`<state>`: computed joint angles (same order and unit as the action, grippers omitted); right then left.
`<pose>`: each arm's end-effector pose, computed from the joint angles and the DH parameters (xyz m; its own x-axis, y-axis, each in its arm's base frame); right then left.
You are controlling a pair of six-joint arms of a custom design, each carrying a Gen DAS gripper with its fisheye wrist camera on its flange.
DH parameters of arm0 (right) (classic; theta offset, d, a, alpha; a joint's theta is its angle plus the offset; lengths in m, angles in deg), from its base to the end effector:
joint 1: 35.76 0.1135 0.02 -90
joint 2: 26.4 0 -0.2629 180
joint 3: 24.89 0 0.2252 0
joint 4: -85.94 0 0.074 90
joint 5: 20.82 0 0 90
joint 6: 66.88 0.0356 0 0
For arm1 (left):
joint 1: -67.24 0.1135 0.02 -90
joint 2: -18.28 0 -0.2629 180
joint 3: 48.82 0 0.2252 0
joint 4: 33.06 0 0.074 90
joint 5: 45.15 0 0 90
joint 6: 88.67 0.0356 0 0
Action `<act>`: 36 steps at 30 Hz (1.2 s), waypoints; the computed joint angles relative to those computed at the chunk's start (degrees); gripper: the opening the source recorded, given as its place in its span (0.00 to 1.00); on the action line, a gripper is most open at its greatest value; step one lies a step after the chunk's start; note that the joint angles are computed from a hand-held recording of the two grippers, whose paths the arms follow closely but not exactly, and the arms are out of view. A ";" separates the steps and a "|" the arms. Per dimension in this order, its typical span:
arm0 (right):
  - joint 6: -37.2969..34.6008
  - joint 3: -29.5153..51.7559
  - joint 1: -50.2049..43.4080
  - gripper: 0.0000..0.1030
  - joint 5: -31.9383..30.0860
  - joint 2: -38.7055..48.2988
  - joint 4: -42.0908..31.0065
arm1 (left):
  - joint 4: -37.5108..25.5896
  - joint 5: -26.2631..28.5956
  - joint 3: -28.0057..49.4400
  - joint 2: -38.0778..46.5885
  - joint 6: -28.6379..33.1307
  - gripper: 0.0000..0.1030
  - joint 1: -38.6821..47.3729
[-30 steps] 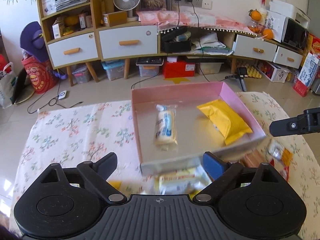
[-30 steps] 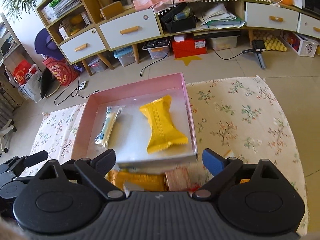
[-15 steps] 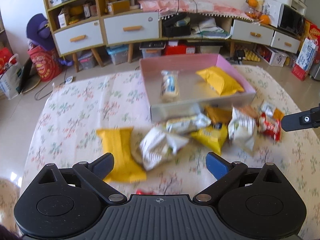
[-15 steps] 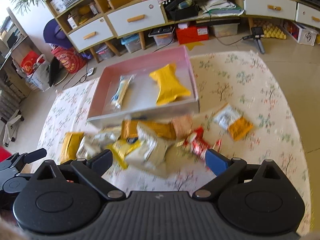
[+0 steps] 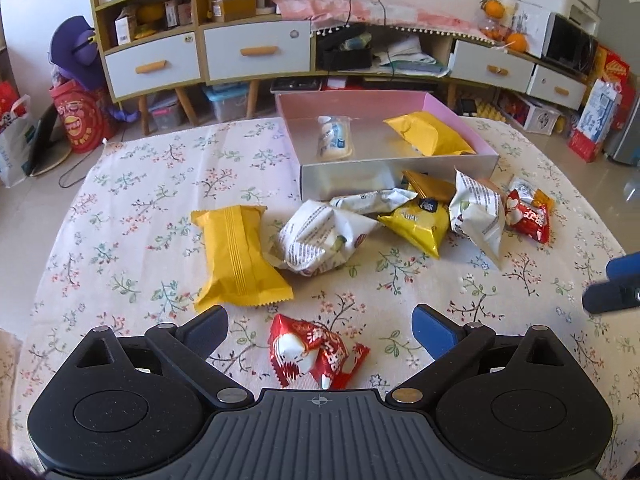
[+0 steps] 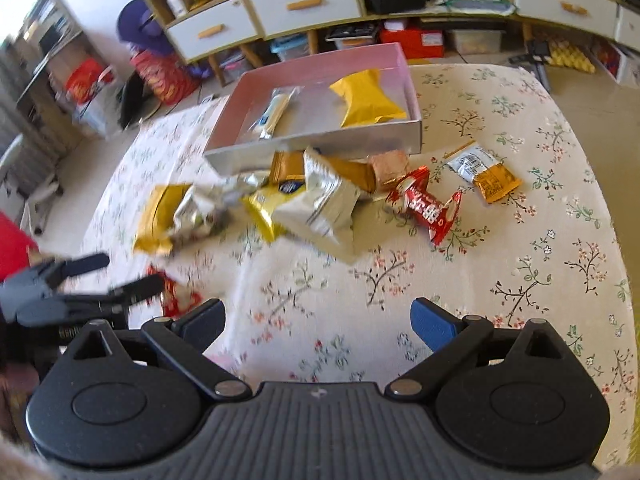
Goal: Organize snacks
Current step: 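Withdraw both tools from the box toward the remaining snacks, then grasp the red candy pack with left tool while right tool grasps the pink bar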
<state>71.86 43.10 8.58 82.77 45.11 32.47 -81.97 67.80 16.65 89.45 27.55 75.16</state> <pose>0.1636 0.1482 0.2579 -0.8374 0.2033 -0.5074 0.0632 0.9580 0.2796 0.2209 0.0167 0.2529 -0.6816 0.3159 -0.6600 0.4436 0.8958 -0.0293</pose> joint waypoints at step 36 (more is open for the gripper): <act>-6.94 -3.72 20.15 0.70 3.37 14.80 16.52 | 17.78 6.29 -13.47 4.41 2.96 0.79 3.36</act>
